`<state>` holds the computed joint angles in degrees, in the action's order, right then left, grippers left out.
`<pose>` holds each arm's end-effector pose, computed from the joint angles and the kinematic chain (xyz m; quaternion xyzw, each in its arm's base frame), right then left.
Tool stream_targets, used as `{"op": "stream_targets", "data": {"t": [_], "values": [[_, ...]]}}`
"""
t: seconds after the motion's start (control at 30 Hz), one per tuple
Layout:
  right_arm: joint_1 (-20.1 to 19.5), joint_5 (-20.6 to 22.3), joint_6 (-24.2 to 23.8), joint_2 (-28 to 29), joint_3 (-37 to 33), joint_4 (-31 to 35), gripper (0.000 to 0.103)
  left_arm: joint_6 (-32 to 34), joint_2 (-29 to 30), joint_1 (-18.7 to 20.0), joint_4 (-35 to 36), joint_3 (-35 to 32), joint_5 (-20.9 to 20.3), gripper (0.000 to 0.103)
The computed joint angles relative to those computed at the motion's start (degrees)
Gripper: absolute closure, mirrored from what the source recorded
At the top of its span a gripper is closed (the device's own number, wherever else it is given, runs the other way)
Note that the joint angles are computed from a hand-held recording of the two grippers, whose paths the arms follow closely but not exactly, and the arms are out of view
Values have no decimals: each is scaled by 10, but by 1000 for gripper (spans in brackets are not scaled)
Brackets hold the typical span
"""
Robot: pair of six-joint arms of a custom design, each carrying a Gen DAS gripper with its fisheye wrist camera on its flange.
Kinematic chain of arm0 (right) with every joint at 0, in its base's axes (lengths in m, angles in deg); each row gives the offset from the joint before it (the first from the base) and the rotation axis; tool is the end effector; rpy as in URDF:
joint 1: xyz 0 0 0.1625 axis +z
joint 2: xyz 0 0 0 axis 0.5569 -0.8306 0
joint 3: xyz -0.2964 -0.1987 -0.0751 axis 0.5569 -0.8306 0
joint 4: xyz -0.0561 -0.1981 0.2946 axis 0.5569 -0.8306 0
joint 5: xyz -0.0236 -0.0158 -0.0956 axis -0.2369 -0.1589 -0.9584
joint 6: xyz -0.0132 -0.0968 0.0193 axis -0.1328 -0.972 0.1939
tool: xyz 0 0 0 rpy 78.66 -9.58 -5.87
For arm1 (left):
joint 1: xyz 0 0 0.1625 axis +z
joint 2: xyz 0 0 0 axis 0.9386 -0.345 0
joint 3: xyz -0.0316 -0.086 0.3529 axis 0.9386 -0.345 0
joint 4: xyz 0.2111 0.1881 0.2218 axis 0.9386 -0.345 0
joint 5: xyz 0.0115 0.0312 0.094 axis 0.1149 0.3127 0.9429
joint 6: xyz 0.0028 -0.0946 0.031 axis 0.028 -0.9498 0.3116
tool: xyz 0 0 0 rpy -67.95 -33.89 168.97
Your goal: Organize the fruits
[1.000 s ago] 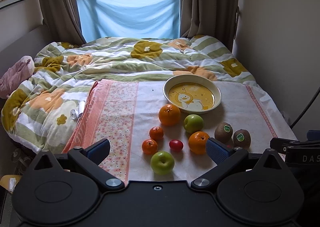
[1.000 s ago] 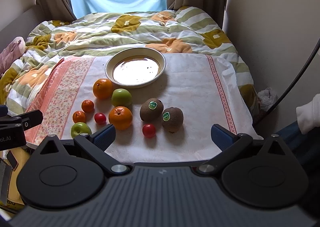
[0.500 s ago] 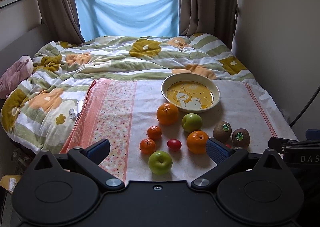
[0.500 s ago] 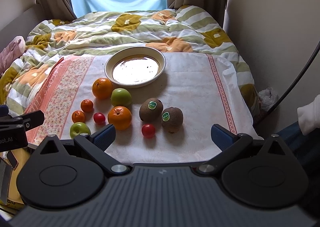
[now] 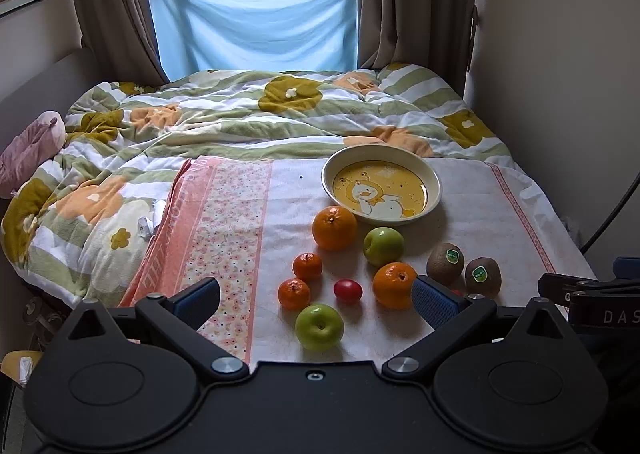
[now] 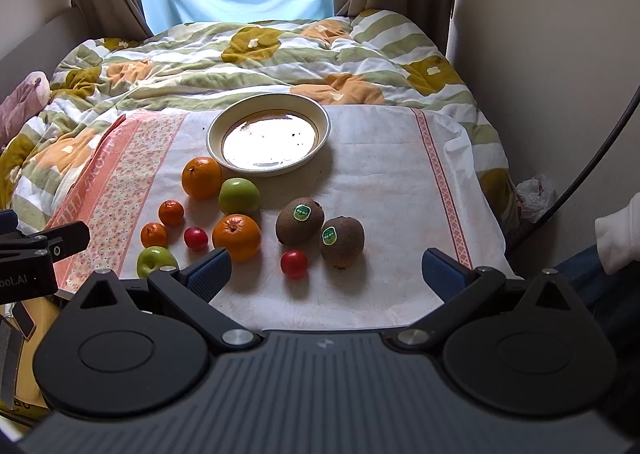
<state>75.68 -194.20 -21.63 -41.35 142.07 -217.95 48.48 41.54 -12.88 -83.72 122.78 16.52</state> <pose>0.2714 -0.6282 0.1675 -0.0555 -0.8184 0.3981 0.4107 -0.2350 -0.7159 0.1985 0.3363 0.8576 -0.2707 0.2797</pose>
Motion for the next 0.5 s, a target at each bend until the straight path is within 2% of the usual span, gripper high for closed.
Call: {"op": "stream_targets", "data": {"t": [0.5], "values": [[-3,5,-1,-1,-4,4,0,5,14,-2,5,-22,6,0]]}}
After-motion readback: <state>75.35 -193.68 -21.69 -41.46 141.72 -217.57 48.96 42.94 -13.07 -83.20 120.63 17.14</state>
